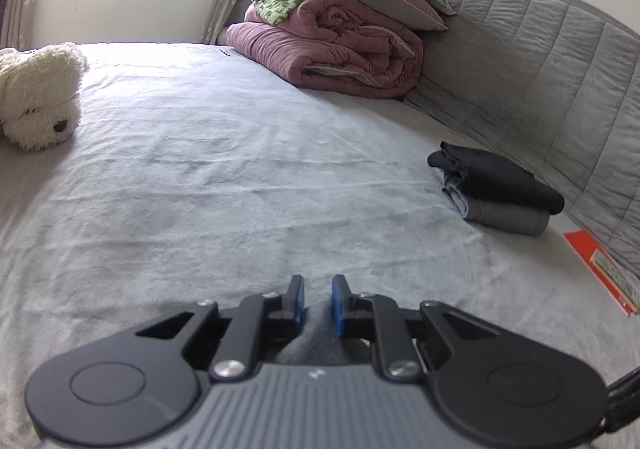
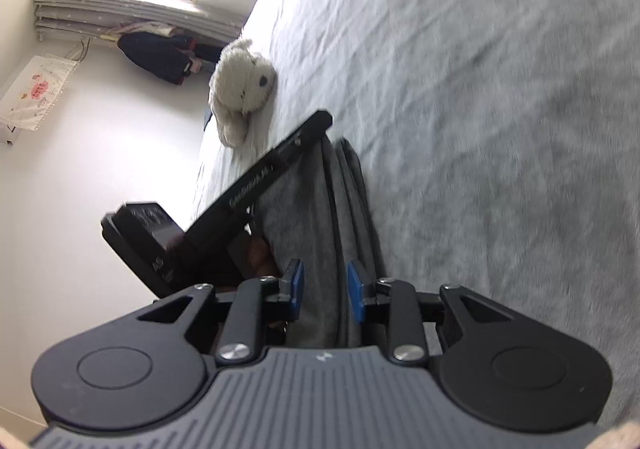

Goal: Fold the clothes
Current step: 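Release the left gripper and lift it away while the right gripper holds the shirt, then open the right gripper and release the folded grey shirt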

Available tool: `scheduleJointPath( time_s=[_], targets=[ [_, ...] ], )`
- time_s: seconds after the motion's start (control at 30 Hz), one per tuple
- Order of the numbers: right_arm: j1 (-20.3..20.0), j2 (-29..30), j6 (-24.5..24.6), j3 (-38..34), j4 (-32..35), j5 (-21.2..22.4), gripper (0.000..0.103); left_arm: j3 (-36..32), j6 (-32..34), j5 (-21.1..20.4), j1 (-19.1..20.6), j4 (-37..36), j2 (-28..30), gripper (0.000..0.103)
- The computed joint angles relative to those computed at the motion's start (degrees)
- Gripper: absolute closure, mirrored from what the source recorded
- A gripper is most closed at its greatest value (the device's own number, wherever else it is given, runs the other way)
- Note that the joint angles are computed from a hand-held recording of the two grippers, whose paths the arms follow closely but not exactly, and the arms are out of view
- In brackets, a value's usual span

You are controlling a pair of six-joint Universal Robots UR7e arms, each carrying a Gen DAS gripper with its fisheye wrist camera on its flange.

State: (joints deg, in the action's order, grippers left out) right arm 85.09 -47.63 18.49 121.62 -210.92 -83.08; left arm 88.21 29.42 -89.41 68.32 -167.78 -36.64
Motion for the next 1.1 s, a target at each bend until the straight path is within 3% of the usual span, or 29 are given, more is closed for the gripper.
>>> scheduleJointPath(
  time_s=[0.23,0.4,0.57,0.67,0.73,0.8,0.93,0.97,1.0,1.03,1.1],
  targets=[
    [1.76,4.87,-3.09,-4.16,-5.22,-2.75,0.073,1.48,-3.0,-1.67,-0.01,-1.83,-2.61,0.068],
    [0.99,6.4,-3.13,-6.42,-6.99,-1.04,0.073,2.96,-4.71,-0.61,0.46,-3.81,-5.91,0.07],
    [1.61,8.25,-2.11,-10.17,-5.3,-2.98,0.068,6.81,-1.94,1.17,1.16,-6.64,-9.35,0.072],
    [3.06,8.83,-3.11,-11.19,-4.56,-7.42,0.062,9.62,0.68,2.44,1.58,-8.43,-10.93,0.076],
    [3.52,9.26,-3.77,-11.78,-4.94,-7.77,0.062,11.22,1.73,2.79,1.89,-9.83,-11.58,0.081],
    [3.71,9.32,-4.72,-11.79,-5.51,-7.86,0.062,12.5,2.32,1.34,2.41,-10.11,-12.31,0.088],
    [3.52,9.97,-5.36,-11.98,-6.19,-7.95,0.062,13.46,4.24,-0.83,2.53,-9.54,-12.02,0.089],
    [3.45,10.17,-5.86,-12.04,-6.16,-7.61,0.064,13.54,4.97,-0.6,2.38,-10.02,-11.47,0.089],
    [3.38,10.36,-6.35,-12.1,-6.13,-7.27,0.08,13.55,5.16,-0.77,2.34,-10.45,-10.97,0.089],
    [3.79,10.42,-7.56,-12.16,-6.16,-8.38,0.088,13.53,4.9,-1.22,2.34,-10.68,-10.56,0.089],
    [5.27,10.54,-10.59,-12.46,-6.29,-12.85,0.09,13.53,4.43,-2.14,2.3,-10.91,-9.77,0.089]
  ],
)
